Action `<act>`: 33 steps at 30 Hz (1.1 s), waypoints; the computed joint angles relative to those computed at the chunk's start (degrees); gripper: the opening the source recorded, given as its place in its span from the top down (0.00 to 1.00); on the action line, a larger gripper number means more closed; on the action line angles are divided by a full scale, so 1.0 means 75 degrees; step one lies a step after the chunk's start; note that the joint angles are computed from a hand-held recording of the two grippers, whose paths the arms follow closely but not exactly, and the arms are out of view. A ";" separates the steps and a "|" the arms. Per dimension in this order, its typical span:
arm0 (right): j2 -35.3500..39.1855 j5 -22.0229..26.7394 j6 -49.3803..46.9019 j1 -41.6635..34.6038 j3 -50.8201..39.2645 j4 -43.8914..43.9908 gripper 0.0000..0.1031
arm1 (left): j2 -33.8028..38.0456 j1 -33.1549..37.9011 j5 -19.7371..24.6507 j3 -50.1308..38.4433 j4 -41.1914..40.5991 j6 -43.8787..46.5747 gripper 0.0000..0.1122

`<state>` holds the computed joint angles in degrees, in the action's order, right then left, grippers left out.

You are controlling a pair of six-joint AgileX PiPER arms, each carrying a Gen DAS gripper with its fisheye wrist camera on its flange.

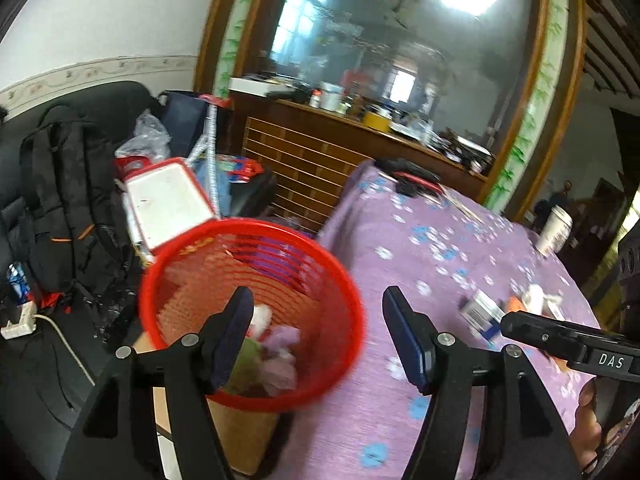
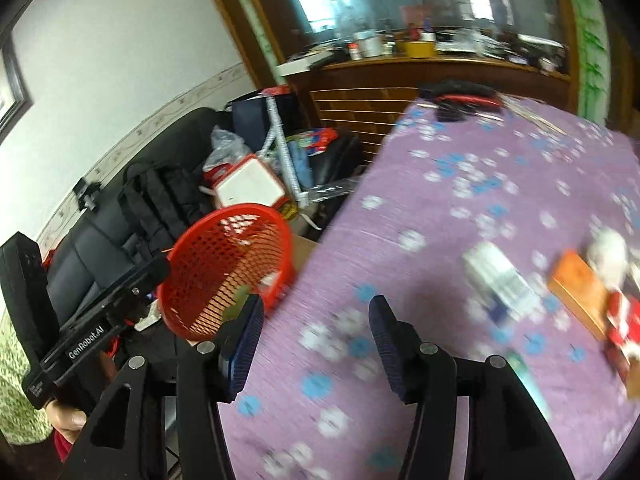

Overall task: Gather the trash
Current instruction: 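Move both tools back to the table toward the teal snack bag, then grasp the teal snack bag with the left tool while the right tool grasps the yellow square container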

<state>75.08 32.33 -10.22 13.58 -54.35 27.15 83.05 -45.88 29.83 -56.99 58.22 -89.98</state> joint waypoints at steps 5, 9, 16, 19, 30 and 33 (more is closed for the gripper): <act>-0.1021 0.0551 -0.1270 -0.1525 0.0985 0.0860 0.43 | 0.0862 -0.0771 0.0148 -0.0823 -0.0570 0.0584 0.41; -0.1614 0.1401 -0.2677 -0.3462 0.1498 0.1803 0.42 | 0.1611 -0.1195 0.0177 -0.1593 -0.1453 0.1424 0.41; -0.1586 0.2878 -0.4717 -0.6711 0.1835 0.2998 0.41 | 0.2869 -0.1552 0.0172 -0.3129 -0.4115 0.3643 0.41; -0.1484 0.3281 -0.5207 -0.7535 0.1799 0.3232 0.41 | 0.3462 -0.1700 0.0443 -0.3954 -0.5312 0.4582 0.41; -0.1062 0.4410 -0.6678 -0.9889 0.1663 0.3776 0.39 | 0.6138 -0.2208 0.2850 -0.8093 -0.6014 0.5422 0.40; -0.0799 0.4561 -0.6845 -1.0418 0.1509 0.3821 0.39 | 0.6931 -0.2266 0.3659 -0.9462 -0.5960 0.5594 0.39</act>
